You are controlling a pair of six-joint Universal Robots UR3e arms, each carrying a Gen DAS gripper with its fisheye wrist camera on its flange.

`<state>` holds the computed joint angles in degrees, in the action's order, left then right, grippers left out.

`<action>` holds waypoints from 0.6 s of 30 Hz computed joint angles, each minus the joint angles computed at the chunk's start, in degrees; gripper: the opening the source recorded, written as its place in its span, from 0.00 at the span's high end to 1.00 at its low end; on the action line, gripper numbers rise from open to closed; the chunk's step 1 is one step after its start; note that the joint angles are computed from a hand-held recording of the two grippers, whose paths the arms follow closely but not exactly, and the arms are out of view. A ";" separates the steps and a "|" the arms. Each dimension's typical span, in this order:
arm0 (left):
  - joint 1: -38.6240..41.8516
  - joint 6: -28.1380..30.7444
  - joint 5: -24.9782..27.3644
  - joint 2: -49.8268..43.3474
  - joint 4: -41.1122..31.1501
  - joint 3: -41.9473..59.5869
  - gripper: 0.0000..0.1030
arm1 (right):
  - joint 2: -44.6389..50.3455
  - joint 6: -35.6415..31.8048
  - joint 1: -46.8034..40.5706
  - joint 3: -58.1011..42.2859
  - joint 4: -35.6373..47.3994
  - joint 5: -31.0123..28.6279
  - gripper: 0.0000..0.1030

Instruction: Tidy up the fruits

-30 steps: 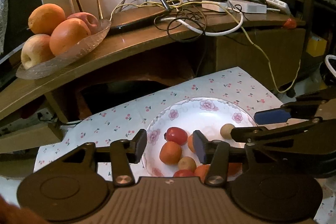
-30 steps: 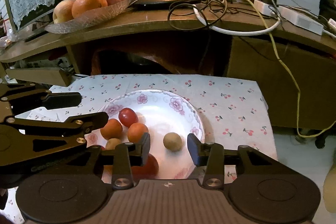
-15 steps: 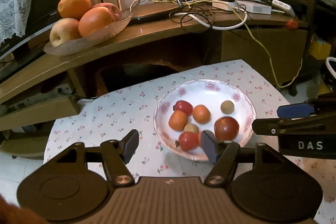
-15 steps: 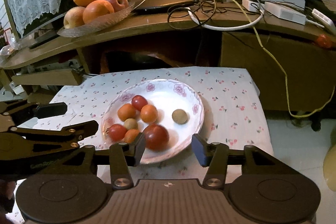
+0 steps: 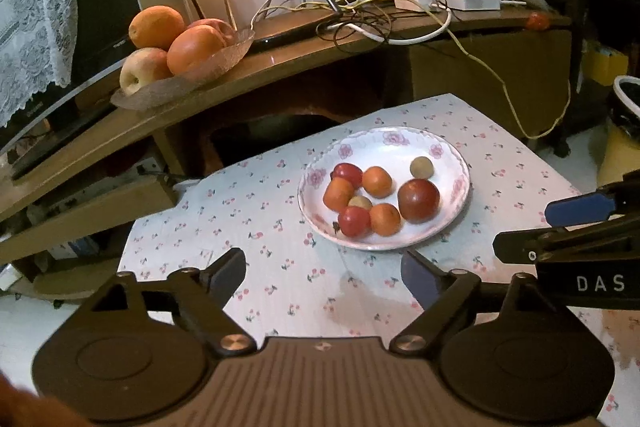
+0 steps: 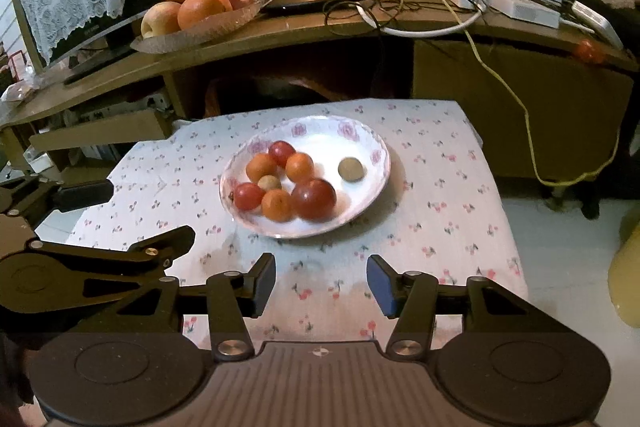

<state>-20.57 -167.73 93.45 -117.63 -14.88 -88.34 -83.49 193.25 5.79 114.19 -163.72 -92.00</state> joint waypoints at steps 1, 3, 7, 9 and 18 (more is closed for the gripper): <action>0.09 -0.35 -0.18 0.59 -0.11 -0.70 0.11 | -0.61 0.54 0.36 0.61 0.07 -0.36 0.48; 0.30 -1.14 -0.66 1.85 -0.37 -2.22 0.10 | -1.85 1.39 0.93 1.77 0.28 -0.83 0.48; 0.78 -2.31 -1.46 4.19 -0.25 -5.31 0.10 | -3.68 2.46 2.23 3.50 0.67 -1.68 0.48; 0.96 -2.81 -1.75 5.51 -0.19 -6.96 0.10 | -4.49 3.04 2.80 4.28 0.80 -2.00 0.48; 0.97 -3.97 -1.52 10.24 0.94 -13.94 0.10 | -6.95 5.56 5.40 6.72 1.57 -4.02 0.48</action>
<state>-19.59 -171.69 91.93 -107.40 -13.95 -102.28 -90.44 198.81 11.19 120.91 -162.14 -96.02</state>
